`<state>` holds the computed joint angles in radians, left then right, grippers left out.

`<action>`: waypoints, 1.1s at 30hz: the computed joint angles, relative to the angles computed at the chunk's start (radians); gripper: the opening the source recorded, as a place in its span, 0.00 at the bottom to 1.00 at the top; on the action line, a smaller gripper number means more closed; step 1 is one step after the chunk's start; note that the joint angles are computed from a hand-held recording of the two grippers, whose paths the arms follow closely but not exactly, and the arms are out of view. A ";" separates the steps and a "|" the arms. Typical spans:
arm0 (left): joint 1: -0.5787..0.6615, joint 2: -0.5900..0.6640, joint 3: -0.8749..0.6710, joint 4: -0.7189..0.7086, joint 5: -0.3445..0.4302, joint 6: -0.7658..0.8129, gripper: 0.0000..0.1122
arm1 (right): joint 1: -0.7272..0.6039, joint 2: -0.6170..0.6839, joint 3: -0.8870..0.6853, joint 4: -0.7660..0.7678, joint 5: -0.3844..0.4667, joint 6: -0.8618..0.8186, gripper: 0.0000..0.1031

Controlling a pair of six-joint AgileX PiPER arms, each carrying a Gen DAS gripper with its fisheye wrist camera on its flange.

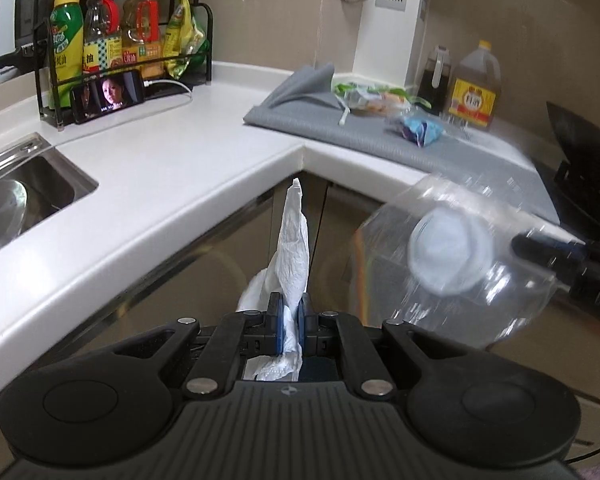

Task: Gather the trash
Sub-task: 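Lift the tissue and plastic bag and carry both down toward the trash bin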

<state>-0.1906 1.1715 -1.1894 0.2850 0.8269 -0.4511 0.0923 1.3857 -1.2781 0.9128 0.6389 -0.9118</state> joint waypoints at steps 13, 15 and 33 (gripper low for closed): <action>-0.014 0.000 0.051 -0.041 -0.003 0.012 0.06 | 0.093 -0.007 0.027 -0.194 0.015 0.138 0.25; -0.012 0.002 0.051 -0.043 -0.002 0.013 0.06 | 0.098 0.001 0.016 -0.213 0.024 0.159 0.25; 0.002 0.042 0.023 -0.093 0.015 0.066 0.06 | 0.120 0.032 -0.011 -0.311 0.032 0.263 0.25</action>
